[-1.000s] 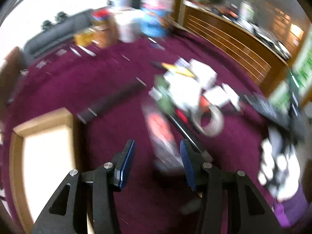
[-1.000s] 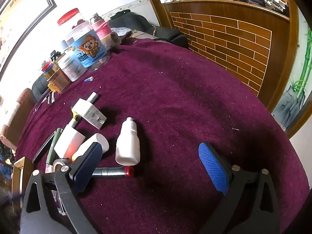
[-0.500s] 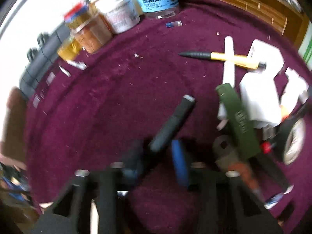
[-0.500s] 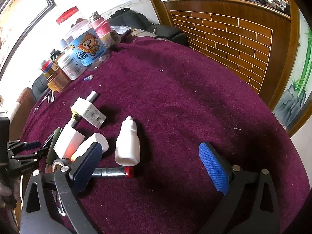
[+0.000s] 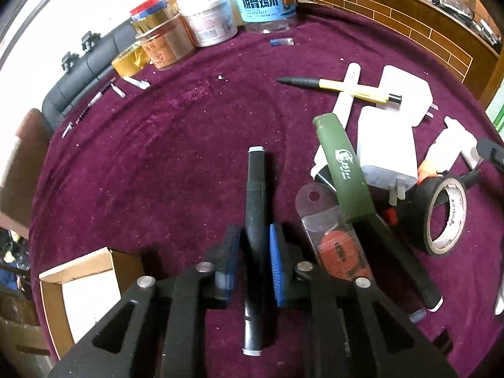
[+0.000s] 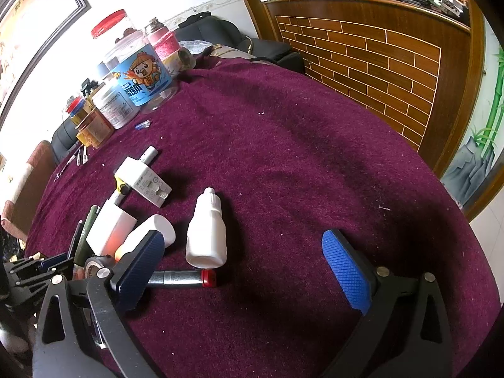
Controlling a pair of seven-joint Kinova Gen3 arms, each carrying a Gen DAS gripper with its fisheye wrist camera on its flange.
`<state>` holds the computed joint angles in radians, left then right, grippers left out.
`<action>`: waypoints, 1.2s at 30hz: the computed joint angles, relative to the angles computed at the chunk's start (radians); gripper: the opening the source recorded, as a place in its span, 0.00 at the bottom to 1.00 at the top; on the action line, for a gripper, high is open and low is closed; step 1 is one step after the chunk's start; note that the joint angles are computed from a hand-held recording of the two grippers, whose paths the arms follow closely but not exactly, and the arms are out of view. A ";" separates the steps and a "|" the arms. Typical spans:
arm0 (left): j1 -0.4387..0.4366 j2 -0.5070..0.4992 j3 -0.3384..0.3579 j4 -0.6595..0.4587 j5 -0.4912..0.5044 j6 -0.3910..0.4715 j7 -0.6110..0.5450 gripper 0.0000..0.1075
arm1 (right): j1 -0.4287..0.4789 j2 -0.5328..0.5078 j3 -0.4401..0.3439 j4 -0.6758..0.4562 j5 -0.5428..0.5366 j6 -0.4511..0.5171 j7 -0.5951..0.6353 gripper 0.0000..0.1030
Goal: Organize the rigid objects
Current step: 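Close the left tool on the long black marker, then carry black marker toward tray with left tool while right tool grasps black tape roll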
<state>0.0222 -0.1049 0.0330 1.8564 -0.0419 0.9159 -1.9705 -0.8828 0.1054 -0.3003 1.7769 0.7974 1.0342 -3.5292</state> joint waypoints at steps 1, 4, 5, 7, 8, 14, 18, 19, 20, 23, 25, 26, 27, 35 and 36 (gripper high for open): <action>-0.013 -0.007 0.010 0.000 0.007 0.004 0.001 0.10 | 0.000 0.000 0.000 0.001 0.002 -0.002 -0.002 0.98; -0.006 -0.054 -0.045 0.004 0.094 0.029 -0.035 0.10 | -0.002 -0.001 0.001 0.008 0.015 -0.008 -0.021 0.98; 0.007 -0.082 -0.084 -0.001 0.135 0.053 -0.052 0.10 | -0.002 -0.002 0.001 0.011 0.018 -0.011 -0.026 0.98; -0.024 -0.134 -0.118 -0.001 0.213 0.094 -0.111 0.11 | -0.001 -0.002 0.000 0.011 0.019 -0.012 -0.028 0.98; -0.030 -0.167 -0.145 0.002 0.246 0.112 -0.141 0.11 | 0.000 -0.002 0.000 0.012 0.018 -0.012 -0.027 0.98; -0.047 -0.357 -0.326 0.027 0.389 0.227 -0.239 0.11 | 0.001 -0.005 -0.001 0.016 0.021 -0.016 -0.033 0.98; -0.041 -0.410 -0.483 0.035 0.458 0.281 -0.270 0.11 | 0.002 -0.004 -0.003 0.013 0.016 -0.008 -0.028 0.98; -0.040 -0.410 -0.514 0.035 0.471 0.289 -0.277 0.11 | 0.002 -0.004 -0.003 0.012 0.015 -0.005 -0.027 0.98; -0.045 -0.419 -0.548 0.037 0.475 0.302 -0.286 0.11 | 0.001 -0.003 -0.003 0.011 0.013 -0.002 -0.024 0.98; -0.041 -0.428 -0.660 0.025 0.504 0.379 -0.312 0.11 | 0.015 0.012 -0.008 -0.016 -0.015 0.009 0.036 1.00; -0.014 -0.435 -0.742 0.008 0.515 0.431 -0.328 0.11 | 0.063 0.039 -0.057 -0.069 -0.052 0.063 0.117 1.00; -0.007 -0.444 -0.778 -0.006 0.515 0.458 -0.335 0.11 | 0.060 0.062 -0.062 -0.103 -0.067 0.103 0.158 0.99; -0.001 -0.454 -0.798 -0.015 0.512 0.472 -0.339 0.11 | 0.039 0.083 -0.048 -0.134 -0.079 0.144 0.199 0.99; 0.130 -0.561 -0.948 -0.076 0.456 0.490 -0.283 0.11 | -0.223 0.081 -0.012 -0.227 0.028 0.443 0.168 0.98; 0.147 -0.571 -0.956 -0.074 0.451 0.483 -0.273 0.11 | -0.248 0.085 -0.013 -0.242 0.052 0.478 0.166 0.98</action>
<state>0.1694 -0.6755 -0.9233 1.7823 0.4095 1.3990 -2.2434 -1.1308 0.1906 -0.3130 1.5345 0.8490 1.5127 -3.3632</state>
